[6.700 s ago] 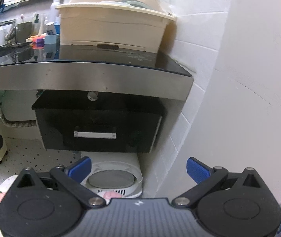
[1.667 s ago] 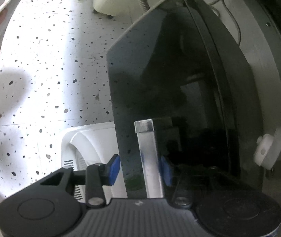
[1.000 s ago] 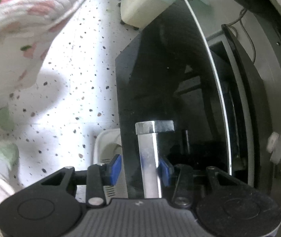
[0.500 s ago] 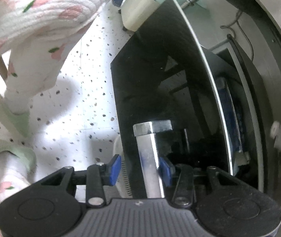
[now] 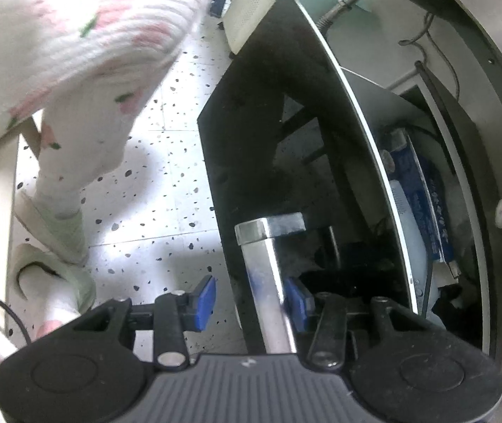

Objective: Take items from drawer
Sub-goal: 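Pull the drawer open by its handle with the right gripper, then release the handle with the right gripper while the left tool reaches into the drawer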

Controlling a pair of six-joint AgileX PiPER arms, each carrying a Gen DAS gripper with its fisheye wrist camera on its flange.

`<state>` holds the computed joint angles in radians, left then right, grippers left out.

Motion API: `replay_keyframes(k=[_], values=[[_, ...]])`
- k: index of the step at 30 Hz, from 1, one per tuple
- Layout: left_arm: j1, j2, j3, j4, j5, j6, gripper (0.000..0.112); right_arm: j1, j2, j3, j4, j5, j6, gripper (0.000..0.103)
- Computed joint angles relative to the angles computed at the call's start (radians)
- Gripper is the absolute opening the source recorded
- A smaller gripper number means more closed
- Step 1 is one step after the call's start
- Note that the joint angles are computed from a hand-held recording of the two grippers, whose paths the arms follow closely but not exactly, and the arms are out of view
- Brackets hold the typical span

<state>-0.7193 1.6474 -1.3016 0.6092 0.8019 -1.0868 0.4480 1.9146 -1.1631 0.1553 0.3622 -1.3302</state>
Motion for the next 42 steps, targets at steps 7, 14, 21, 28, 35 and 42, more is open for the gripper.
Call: replay_keyframes(k=[7,14,21,28,35,42], values=[[0.023,0.011,-0.017,-0.014,-0.026,0.005,0.091,0.010,0.008,-0.009,-0.016,0.012,0.031,0.045],[0.010,-0.002,0.002,0.003,-0.019,-0.037,0.091,-0.012,-0.001,-0.007,0.071,0.043,-0.067,0.046],[0.002,0.011,-0.022,-0.009,-0.001,-0.010,0.091,-0.002,-0.045,0.057,0.065,0.035,-0.085,0.046],[0.000,0.037,-0.064,-0.021,0.015,0.024,0.091,-0.009,-0.059,0.076,0.099,0.030,-0.105,0.043],[0.027,0.062,-0.108,-0.069,0.021,0.084,0.091,-0.098,-0.094,0.034,0.356,0.163,-0.229,0.041],[0.104,0.141,-0.249,-0.191,0.037,0.278,0.091,-0.260,-0.226,0.106,0.702,0.301,-0.345,0.051]])
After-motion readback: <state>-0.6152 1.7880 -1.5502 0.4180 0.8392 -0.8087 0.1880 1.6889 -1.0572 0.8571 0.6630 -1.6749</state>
